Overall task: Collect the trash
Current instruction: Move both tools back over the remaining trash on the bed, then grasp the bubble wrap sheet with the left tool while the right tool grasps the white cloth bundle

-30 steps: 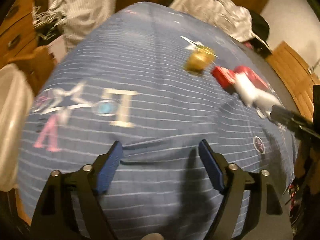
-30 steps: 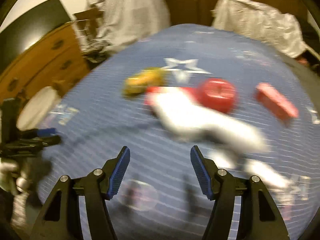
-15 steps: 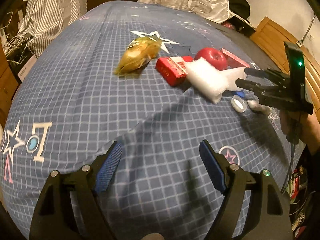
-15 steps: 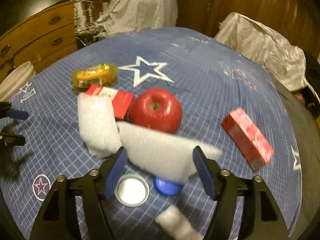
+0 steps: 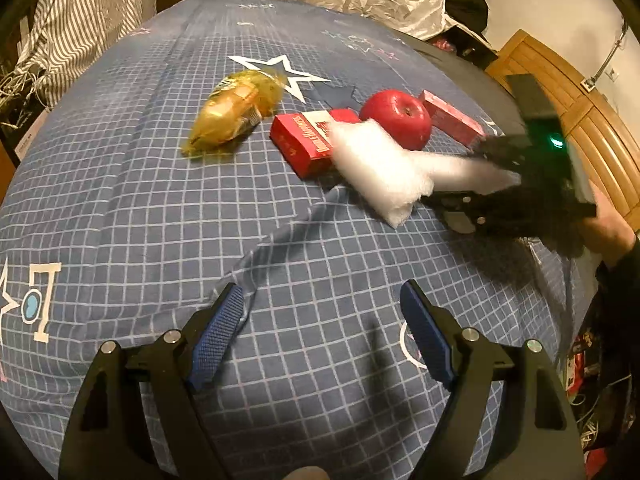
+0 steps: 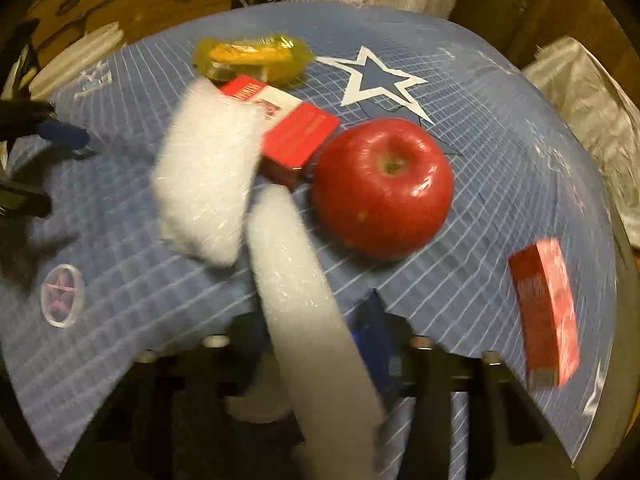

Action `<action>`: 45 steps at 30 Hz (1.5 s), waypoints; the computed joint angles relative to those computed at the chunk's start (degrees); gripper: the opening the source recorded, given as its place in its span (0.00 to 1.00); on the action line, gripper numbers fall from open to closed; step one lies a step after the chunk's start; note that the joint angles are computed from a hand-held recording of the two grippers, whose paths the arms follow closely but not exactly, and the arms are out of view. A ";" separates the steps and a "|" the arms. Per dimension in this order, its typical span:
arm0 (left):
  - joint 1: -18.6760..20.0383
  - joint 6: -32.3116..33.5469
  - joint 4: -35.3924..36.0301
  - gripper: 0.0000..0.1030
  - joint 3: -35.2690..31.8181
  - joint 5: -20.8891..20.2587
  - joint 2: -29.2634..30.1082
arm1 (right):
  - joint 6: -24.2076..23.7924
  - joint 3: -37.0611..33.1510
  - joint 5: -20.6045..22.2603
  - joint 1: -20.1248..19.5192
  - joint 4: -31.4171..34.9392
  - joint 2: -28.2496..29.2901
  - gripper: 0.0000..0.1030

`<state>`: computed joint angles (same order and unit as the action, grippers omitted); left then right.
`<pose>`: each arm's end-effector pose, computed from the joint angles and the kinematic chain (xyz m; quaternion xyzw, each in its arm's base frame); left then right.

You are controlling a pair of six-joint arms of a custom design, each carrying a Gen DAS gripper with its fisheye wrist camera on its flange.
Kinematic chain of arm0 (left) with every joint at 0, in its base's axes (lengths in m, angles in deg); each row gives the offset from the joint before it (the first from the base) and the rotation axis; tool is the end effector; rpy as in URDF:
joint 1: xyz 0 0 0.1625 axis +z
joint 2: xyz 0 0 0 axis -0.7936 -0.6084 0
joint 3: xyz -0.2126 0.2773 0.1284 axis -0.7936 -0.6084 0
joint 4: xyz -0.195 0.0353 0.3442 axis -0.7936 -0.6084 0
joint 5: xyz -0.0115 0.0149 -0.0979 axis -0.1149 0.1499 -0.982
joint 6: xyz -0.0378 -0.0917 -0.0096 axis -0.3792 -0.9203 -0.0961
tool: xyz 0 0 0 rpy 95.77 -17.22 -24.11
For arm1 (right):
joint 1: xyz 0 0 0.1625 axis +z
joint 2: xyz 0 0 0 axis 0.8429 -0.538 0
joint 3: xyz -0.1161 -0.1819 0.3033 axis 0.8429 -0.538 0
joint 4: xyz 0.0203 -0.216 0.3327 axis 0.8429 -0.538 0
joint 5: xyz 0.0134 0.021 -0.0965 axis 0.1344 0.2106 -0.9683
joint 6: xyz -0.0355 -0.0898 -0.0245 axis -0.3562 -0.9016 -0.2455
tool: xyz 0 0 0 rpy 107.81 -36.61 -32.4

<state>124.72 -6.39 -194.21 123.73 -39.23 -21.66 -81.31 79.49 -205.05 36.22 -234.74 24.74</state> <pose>-0.0548 -0.7192 0.1268 0.3006 0.9310 -0.1078 0.1765 0.1217 -0.7221 0.0710 0.3274 -0.8704 0.0920 0.3560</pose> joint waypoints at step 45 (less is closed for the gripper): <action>-12.18 2.65 1.76 0.67 6.17 1.67 8.31 | 8.22 38.74 11.36 -6.82 -33.45 -23.10 0.60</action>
<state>112.54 -3.74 -192.45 129.90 -37.56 -13.35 -73.09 118.23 -193.69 29.40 -268.20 1.63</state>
